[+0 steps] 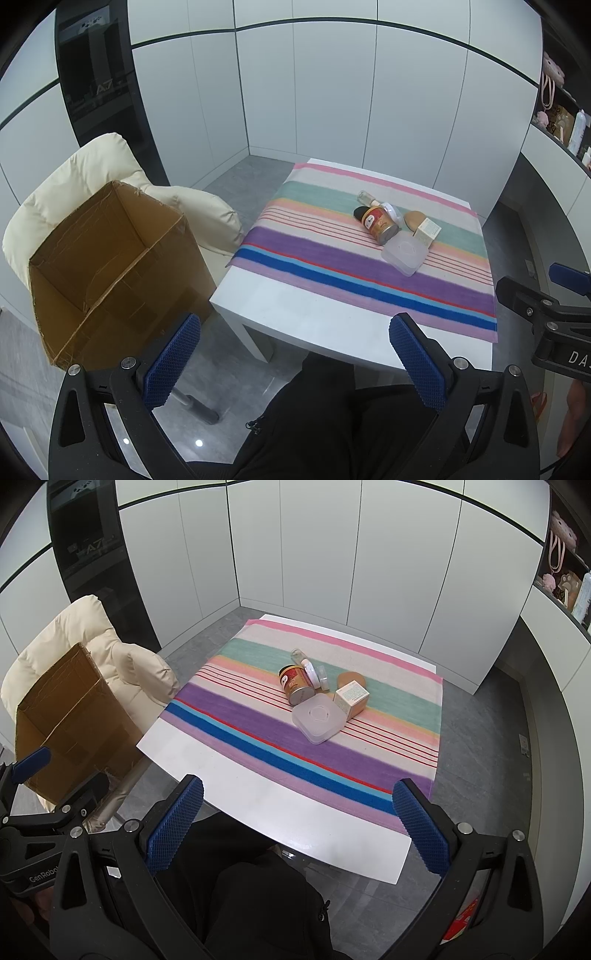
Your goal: Organize objects
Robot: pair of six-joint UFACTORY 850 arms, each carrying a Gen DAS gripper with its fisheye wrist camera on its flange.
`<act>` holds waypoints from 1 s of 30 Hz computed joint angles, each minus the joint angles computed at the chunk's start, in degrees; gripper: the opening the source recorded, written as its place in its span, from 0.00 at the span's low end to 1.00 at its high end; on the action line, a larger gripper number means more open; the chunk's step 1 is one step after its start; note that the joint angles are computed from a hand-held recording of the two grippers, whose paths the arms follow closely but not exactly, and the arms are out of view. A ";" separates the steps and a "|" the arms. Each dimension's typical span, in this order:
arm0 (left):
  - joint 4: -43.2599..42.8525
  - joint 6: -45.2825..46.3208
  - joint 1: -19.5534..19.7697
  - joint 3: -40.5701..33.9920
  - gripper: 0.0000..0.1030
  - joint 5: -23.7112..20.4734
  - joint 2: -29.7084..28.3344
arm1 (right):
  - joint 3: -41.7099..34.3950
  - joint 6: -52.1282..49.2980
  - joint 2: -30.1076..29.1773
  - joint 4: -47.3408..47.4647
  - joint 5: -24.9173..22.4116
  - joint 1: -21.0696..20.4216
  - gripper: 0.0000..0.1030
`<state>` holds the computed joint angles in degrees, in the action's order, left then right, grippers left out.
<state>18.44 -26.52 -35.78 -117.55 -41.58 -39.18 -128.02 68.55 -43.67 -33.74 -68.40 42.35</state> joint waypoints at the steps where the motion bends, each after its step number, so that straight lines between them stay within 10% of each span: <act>1: -0.01 0.02 0.01 -0.05 1.00 -0.03 -0.03 | 0.05 0.03 0.03 -0.02 0.03 0.00 1.00; 30: -0.66 0.68 0.17 -0.07 1.00 0.01 -0.05 | 0.70 0.53 0.35 -0.28 0.06 -0.17 1.00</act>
<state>17.79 -25.84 -35.60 -117.62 -41.56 -39.23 -127.32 69.08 -43.32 -34.02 -68.34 42.18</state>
